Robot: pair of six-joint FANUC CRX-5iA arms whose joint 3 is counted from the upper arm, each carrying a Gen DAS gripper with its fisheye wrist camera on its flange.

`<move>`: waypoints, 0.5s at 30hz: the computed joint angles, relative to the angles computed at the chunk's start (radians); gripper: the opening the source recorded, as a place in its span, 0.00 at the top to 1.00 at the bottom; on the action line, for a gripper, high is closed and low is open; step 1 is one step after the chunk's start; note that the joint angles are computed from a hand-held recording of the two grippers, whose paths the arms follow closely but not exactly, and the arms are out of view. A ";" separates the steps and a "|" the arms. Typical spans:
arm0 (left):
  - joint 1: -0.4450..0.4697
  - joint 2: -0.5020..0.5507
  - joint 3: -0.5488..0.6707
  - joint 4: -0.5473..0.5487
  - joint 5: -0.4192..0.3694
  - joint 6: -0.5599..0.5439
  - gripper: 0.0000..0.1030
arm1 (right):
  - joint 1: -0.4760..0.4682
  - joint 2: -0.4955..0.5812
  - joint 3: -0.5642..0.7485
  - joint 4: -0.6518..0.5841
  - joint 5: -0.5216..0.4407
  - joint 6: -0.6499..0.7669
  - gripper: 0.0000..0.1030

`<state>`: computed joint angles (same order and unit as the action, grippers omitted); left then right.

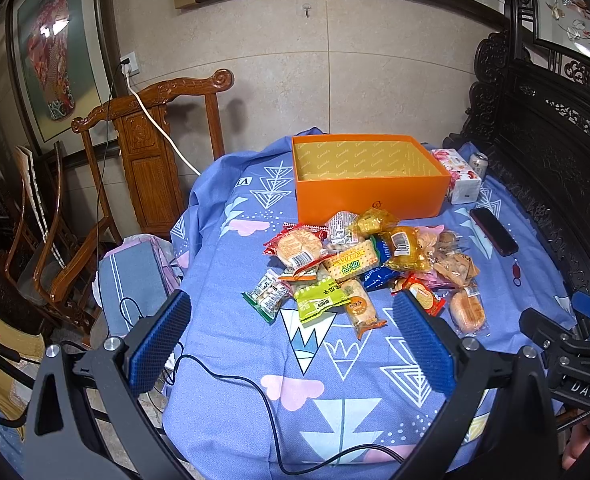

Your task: Organize snacks

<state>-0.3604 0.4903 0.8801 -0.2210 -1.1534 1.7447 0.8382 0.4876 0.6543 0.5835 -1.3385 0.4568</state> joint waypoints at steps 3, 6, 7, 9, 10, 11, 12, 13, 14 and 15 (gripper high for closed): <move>0.000 0.000 -0.001 0.001 0.001 -0.001 0.04 | -0.001 0.001 0.001 0.001 0.001 0.000 0.03; 0.001 -0.001 -0.002 0.002 0.002 -0.001 0.04 | -0.001 0.001 0.002 -0.001 -0.001 0.001 0.03; 0.000 -0.001 -0.001 0.002 0.002 -0.001 0.04 | -0.001 0.001 0.002 -0.001 -0.001 0.001 0.03; 0.001 -0.002 -0.002 0.002 0.001 -0.002 0.04 | -0.001 0.001 0.002 -0.002 0.000 0.003 0.03; 0.002 -0.002 -0.003 0.003 0.002 -0.002 0.04 | -0.002 0.003 0.007 -0.003 -0.003 0.005 0.03; 0.002 -0.002 -0.003 0.003 0.002 -0.002 0.04 | -0.002 0.002 0.006 -0.003 -0.001 0.006 0.03; 0.000 0.001 0.003 0.001 -0.004 -0.002 0.04 | -0.002 0.003 0.006 -0.002 -0.002 0.005 0.03; 0.000 0.000 0.002 0.001 -0.003 -0.001 0.04 | -0.002 0.003 0.006 -0.002 -0.002 0.005 0.03; 0.002 -0.003 -0.004 0.002 0.002 -0.001 0.04 | -0.002 0.002 0.006 -0.004 -0.002 0.006 0.03; 0.001 -0.002 -0.003 0.003 0.001 -0.001 0.04 | -0.002 0.002 0.006 -0.004 -0.002 0.006 0.03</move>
